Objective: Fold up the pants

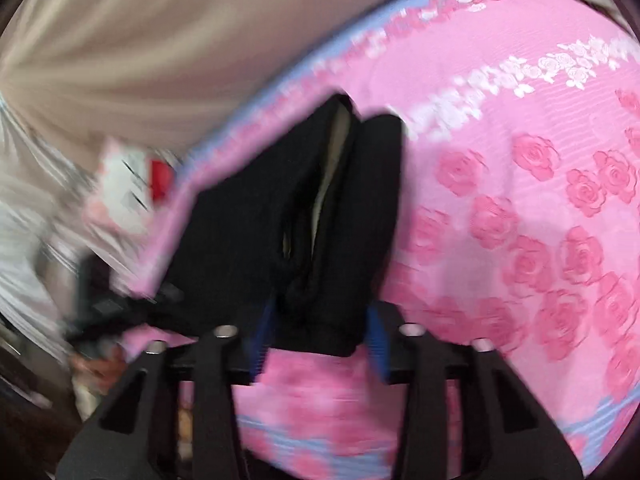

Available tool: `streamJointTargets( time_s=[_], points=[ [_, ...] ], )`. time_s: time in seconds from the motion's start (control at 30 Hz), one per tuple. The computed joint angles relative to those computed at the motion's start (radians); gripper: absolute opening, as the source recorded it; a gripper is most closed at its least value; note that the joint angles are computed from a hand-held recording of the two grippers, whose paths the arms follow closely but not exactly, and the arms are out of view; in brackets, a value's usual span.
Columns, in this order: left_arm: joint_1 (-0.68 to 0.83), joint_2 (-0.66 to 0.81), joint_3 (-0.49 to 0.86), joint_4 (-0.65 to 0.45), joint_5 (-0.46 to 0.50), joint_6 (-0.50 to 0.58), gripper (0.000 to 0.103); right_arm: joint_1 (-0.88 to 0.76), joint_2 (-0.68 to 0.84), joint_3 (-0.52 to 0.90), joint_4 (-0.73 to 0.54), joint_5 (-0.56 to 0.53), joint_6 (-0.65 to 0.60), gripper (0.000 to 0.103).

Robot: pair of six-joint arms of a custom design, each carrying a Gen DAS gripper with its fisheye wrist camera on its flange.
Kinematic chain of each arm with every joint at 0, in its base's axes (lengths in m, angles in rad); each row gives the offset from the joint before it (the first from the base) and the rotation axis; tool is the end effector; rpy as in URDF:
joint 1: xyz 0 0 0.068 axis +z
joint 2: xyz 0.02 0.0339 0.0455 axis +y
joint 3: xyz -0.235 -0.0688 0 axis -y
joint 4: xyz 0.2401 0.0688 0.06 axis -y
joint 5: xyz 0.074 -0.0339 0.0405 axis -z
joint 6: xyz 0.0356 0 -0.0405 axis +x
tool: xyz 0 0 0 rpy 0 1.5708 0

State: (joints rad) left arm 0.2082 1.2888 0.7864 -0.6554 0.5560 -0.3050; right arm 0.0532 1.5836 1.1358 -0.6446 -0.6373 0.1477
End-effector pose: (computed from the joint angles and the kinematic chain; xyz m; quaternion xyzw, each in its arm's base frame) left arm 0.2346 0.0303 0.1807 -0.1844 0.9246 -0.2778 0.1839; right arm 0.3111 0.0378 0.2075 -0.0306 0.9251 0.3254 0.1933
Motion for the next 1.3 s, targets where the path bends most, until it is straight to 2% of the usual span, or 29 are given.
streamJointTargets(
  time_s=[0.07,0.1,0.13,0.17,0.2,0.23,0.33,0.47,0.5,0.6,0.67,0.7,0.8,0.9,1.0,1.07,1.13,1.2,1.3],
  points=[
    [0.010,0.001,-0.004,0.007,0.017,-0.012,0.050,-0.018,-0.085,-0.062,0.019,0.018,-0.022,0.059],
    [0.016,-0.017,-0.004,-0.007,0.010,-0.008,0.058,-0.008,-0.170,-0.105,0.031,0.102,-0.062,0.063],
    [0.018,-0.038,-0.009,-0.009,-0.007,-0.011,0.071,0.008,-0.248,-0.148,0.052,0.187,-0.101,0.066],
    [0.015,-0.059,-0.017,0.000,-0.029,-0.020,0.075,0.030,-0.314,-0.188,0.069,0.268,-0.139,0.067],
    [0.014,-0.085,-0.026,-0.001,-0.057,-0.020,0.075,0.070,-0.388,-0.234,0.088,0.362,-0.201,0.067],
    [-0.003,-0.096,-0.023,-0.006,-0.100,-0.025,0.078,0.091,-0.428,-0.267,0.107,0.407,-0.237,0.066],
    [-0.011,-0.088,-0.019,-0.017,-0.114,-0.034,0.080,0.219,-0.548,-0.378,0.189,0.594,-0.352,0.066],
    [-0.041,-0.161,-0.051,-0.035,-0.155,-0.083,0.080,0.356,-0.532,-0.452,0.307,0.790,-0.493,0.064],
    [-0.048,-0.184,-0.055,-0.048,-0.169,-0.086,0.080,0.367,-0.513,-0.467,0.349,0.812,-0.520,0.055],
    [-0.105,-0.211,-0.054,-0.054,-0.253,-0.096,0.082,0.402,-0.429,-0.455,0.434,0.872,-0.544,0.045],
    [-0.163,-0.181,-0.041,-0.051,-0.353,-0.107,0.083,0.407,-0.370,-0.431,0.460,0.909,-0.540,0.044],
    [-0.191,-0.162,-0.040,-0.045,-0.405,-0.114,0.083,0.399,-0.344,-0.412,0.459,0.903,-0.525,0.043],
    [-0.208,-0.136,-0.051,-0.029,-0.438,-0.117,0.087,0.322,-0.319,-0.344,0.371,0.782,-0.435,0.022],
    [-0.202,-0.134,-0.060,-0.016,-0.438,-0.103,0.092,0.184,-0.296,-0.296,0.278,0.574,-0.276,0.022],
    [-0.227,-0.123,-0.060,-0.007,-0.472,-0.088,0.096,0.117,-0.265,-0.302,0.289,0.446,-0.190,0.026],
    [-0.223,-0.116,-0.051,-0.013,-0.467,-0.098,0.096,0.105,-0.263,-0.270,0.243,0.403,-0.190,0.027],
    [-0.203,-0.145,-0.048,-0.031,-0.440,-0.102,0.095,0.100,-0.292,-0.265,0.224,0.392,-0.208,0.027],
    [-0.212,-0.165,-0.051,-0.029,-0.471,-0.103,0.095,0.134,-0.302,-0.264,0.224,0.448,-0.238,0.031],
    [-0.223,-0.093,-0.046,0.006,-0.494,-0.105,0.097,0.168,-0.244,-0.271,0.283,0.499,-0.250,0.030]
  ],
)
